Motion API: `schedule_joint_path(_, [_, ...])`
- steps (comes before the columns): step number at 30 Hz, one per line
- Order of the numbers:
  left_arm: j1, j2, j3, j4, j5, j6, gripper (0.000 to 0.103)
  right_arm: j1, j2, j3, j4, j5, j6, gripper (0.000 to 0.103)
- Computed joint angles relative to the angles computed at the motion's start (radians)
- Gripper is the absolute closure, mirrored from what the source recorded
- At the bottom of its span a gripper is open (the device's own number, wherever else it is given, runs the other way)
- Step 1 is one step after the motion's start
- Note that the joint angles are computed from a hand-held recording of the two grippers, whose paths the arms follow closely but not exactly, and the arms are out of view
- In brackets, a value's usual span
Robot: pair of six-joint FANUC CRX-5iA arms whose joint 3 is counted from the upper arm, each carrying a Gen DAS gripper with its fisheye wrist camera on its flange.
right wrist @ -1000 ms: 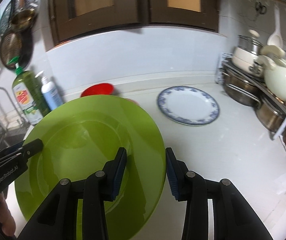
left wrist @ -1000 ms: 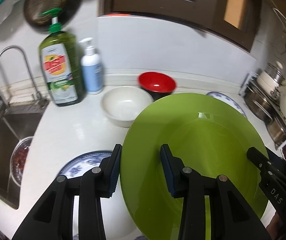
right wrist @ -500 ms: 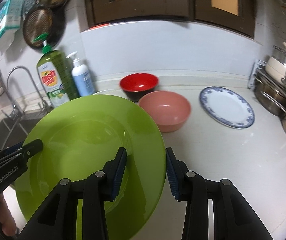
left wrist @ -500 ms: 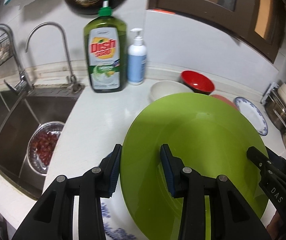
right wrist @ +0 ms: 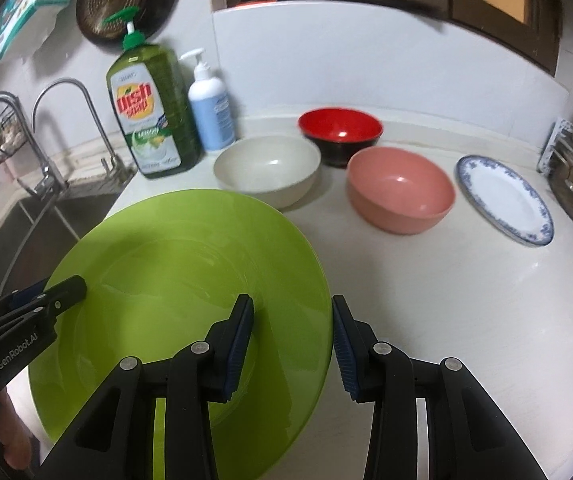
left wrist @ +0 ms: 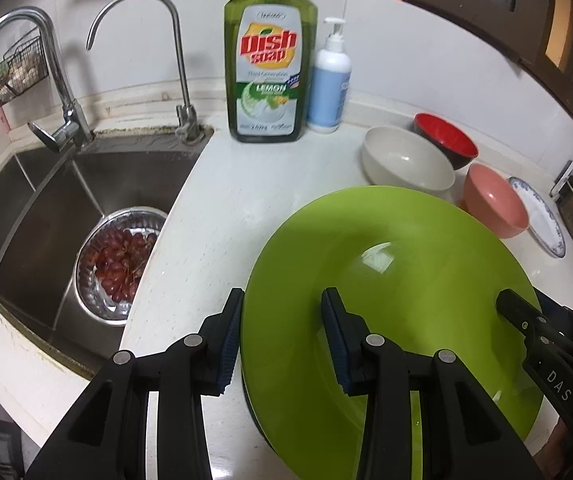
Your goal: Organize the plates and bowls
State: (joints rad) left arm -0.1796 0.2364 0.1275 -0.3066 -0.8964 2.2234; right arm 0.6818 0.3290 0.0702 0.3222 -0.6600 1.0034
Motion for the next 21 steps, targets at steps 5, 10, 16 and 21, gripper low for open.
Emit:
schedule_joint_path(5, [0.014,0.005,-0.017,0.019,0.004,-0.015,0.064,0.008,0.021,0.022,-0.021,-0.031,0.007,0.063])
schedule_joint_path(10, [0.021,0.02,-0.019,0.039,-0.003,-0.036,0.064,0.01,0.044,0.047,-0.047,-0.068,0.017,0.063])
schedule_joint_path(16, [0.026,0.036,-0.02,0.059,-0.008,-0.057,0.064,0.005,0.064,0.072,-0.076,-0.105,0.028,0.063])
schedule_joint_path(21, [0.025,0.045,-0.015,0.063,-0.019,-0.063,0.064,0.002,0.076,0.085,-0.091,-0.123,0.033,0.063])
